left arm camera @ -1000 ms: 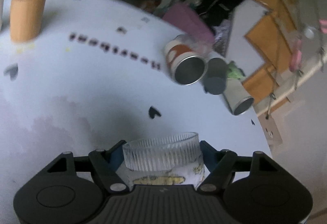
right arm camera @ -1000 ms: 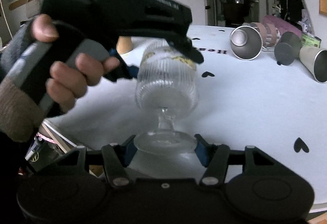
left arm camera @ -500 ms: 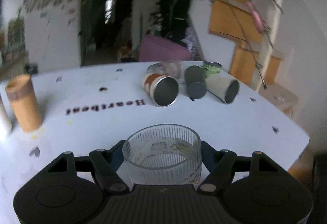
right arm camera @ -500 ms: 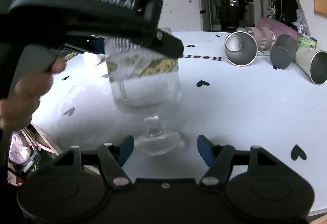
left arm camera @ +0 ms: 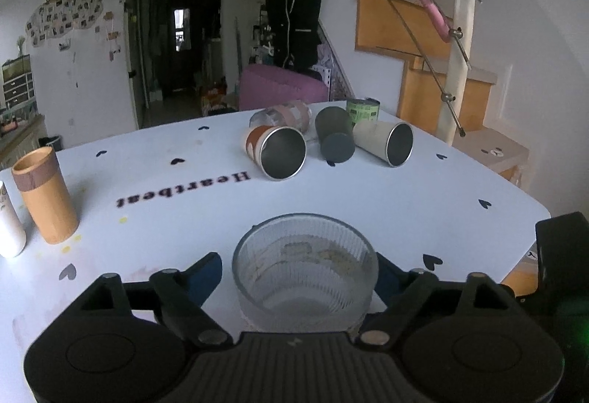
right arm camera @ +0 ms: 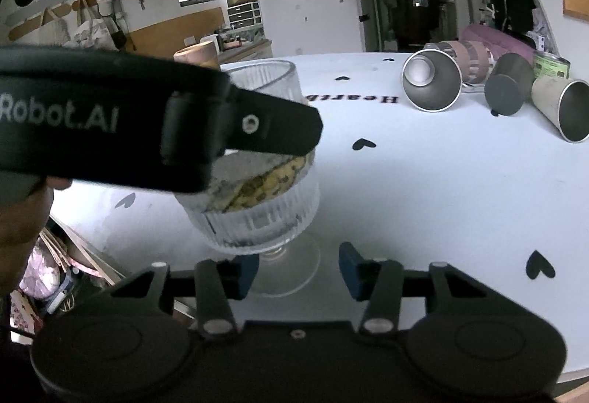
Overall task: Flip cup upright
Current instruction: 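Rotate the glass upright with the left tool and release the right tool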
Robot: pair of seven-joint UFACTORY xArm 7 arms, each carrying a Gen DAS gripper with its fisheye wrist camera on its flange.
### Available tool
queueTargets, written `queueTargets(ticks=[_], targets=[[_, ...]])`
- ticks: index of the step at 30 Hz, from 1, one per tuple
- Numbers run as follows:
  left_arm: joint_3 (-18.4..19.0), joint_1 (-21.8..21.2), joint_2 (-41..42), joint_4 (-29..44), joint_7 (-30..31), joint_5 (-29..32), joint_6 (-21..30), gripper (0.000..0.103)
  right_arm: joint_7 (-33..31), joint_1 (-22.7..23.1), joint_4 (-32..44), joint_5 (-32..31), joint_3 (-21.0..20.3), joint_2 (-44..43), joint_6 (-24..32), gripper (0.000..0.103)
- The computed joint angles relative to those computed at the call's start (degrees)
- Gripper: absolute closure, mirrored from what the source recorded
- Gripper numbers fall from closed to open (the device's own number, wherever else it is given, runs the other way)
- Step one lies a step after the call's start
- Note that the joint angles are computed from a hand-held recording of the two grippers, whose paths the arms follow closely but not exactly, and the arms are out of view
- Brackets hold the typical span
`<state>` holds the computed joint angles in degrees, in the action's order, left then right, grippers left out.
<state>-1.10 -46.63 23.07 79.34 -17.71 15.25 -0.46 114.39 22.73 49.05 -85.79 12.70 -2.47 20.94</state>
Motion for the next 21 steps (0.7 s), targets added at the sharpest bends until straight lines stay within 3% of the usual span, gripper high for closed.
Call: queueTargets(ticks=[9,13,18,21], targets=[[-7.07,5.85,-0.59,-0.73,5.8,-2.52,2.96,0.017,-0.53,0.0,-0.34,0.38,0.1,-0.31,0.18,0.053],[-10.97,8.91,-0.27,-0.82,9.25,-5.16,2.27,0.029,-0.38,-0.02,-0.39,0.18,0.14,-0.41,0.2,0.053],[-9.52,7.63,-0.08,-0.6,9.25,-6.51,1.73,0.029,0.14,0.15,-0.88,-0.31,0.5,-1.07,1.01,0.053],[-5.32,4.62,0.27,0.48,6.47,-5.91,2.35,0.029,0.82,0.27,-1.18,-0.73,0.76,-1.42,1.82,0.051]])
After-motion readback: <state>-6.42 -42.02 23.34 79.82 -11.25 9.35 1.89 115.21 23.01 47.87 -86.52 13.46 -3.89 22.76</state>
